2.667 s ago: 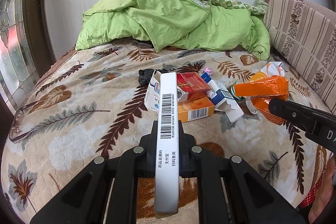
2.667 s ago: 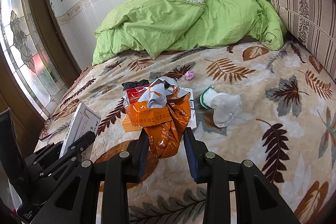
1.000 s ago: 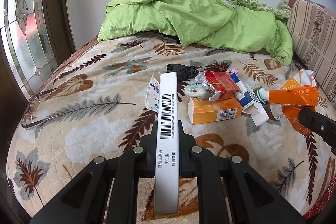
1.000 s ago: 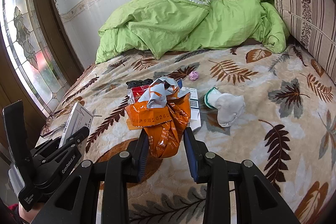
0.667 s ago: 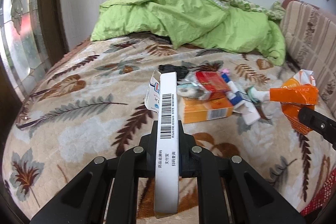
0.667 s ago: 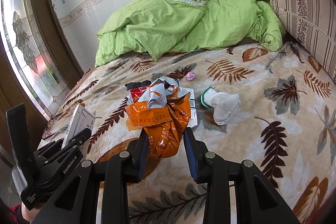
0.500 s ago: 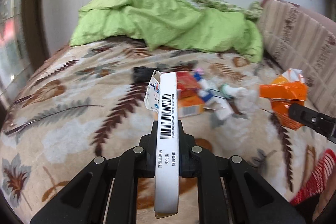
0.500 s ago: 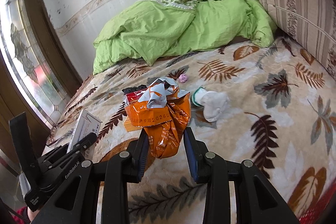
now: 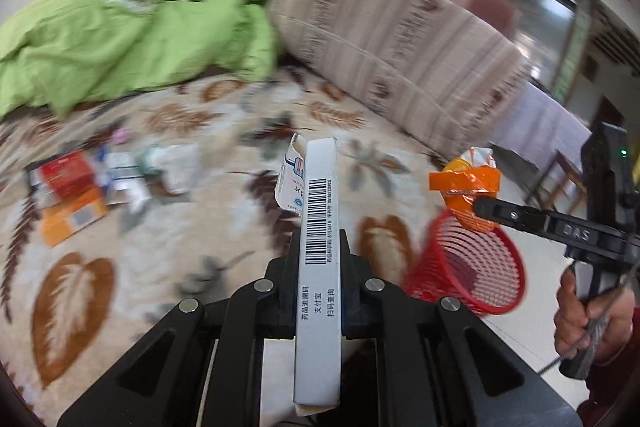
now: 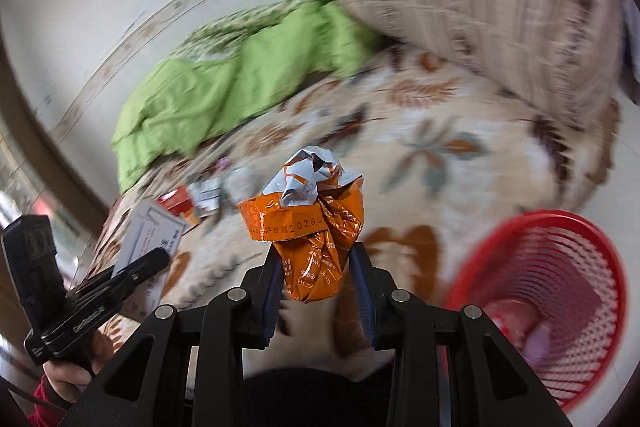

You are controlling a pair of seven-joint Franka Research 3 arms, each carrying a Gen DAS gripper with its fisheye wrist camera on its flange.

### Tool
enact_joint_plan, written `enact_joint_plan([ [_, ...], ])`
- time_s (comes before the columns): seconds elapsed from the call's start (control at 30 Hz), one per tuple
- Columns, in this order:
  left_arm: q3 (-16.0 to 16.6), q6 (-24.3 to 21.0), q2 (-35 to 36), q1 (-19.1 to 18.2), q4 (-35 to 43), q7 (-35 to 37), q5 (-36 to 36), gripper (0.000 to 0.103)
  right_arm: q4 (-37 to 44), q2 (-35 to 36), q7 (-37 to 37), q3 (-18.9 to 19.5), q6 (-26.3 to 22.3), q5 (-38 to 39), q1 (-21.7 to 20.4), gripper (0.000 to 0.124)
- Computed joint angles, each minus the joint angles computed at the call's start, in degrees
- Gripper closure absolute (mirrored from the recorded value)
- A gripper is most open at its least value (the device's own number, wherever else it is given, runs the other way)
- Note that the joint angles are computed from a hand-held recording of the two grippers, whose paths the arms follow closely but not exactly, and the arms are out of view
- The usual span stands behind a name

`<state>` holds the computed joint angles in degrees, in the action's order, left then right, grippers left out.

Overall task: Collect trash
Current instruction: 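Carry both items over the red wastebasket and open both tools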

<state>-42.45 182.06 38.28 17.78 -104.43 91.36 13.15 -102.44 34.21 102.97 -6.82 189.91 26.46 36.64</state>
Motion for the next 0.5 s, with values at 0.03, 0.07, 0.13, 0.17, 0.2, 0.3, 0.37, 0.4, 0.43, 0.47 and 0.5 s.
enact_joint_plan([
  [0.03, -2.3, -1.9, 1.5, 0.1, 1.4, 1.2, 0.6, 0.09, -4.0, -2.3, 0.6, -2.3, 1.3, 1.5, 1.5, 0.089],
  [0.07, -4.3, -3.7, 3.1, -0.1, 3.0, 2.7, 0.6, 0.091, -7.3, -4.1, 0.9, -5.1, 2.1, 3.2, 3.5, 0.089],
  [0.13, -6.6, -7.2, 5.8, -1.7, 6.2, 5.9, -0.1, 0.091, -12.4, -7.1, 0.5, -8.1, 3.4, 6.3, 5.7, 0.089],
  [0.17, -7.0, -8.4, 6.7, -3.1, 7.7, 7.1, -0.5, 0.09, -14.6, -8.5, 0.0, -9.5, 4.0, 8.2, 6.7, 0.089],
  [0.2, -7.4, -9.9, 7.9, -4.5, 9.6, 8.2, -1.0, 0.09, -16.2, -9.3, -0.8, -11.2, 4.4, 10.2, 8.4, 0.089],
  [0.3, -8.6, -16.1, 11.7, -8.9, 16.2, 12.1, -2.5, 0.09, -20.1, -11.5, -3.0, -13.9, 5.3, 14.9, 10.6, 0.089],
  [0.37, -6.7, -18.5, 13.1, -13.2, 20.4, 12.4, -3.4, 0.09, -21.5, -12.3, -3.5, -12.5, 6.0, 16.6, 8.7, 0.089],
  [0.4, -5.7, -20.1, 14.0, -15.3, 22.8, 12.7, -3.8, 0.09, -22.0, -12.6, -3.9, -11.8, 6.1, 17.2, 7.9, 0.089],
  [0.43, -4.3, -21.4, 14.8, -17.7, 25.3, 12.5, -4.1, 0.09, -22.1, -12.5, -4.8, -12.5, 5.8, 18.7, 8.4, 0.089],
  [0.47, -2.6, -22.4, 15.2, -19.8, 27.2, 12.0, -4.4, 0.085, -22.3, -12.4, -5.6, -12.8, 5.9, 19.9, 8.7, 0.086],
  [0.5, -1.1, -23.8, 15.9, -21.8, 29.7, 11.6, -4.8, 0.071, -22.2, -11.9, -6.9, -14.6, 5.2, 22.0, 10.3, 0.086],
])
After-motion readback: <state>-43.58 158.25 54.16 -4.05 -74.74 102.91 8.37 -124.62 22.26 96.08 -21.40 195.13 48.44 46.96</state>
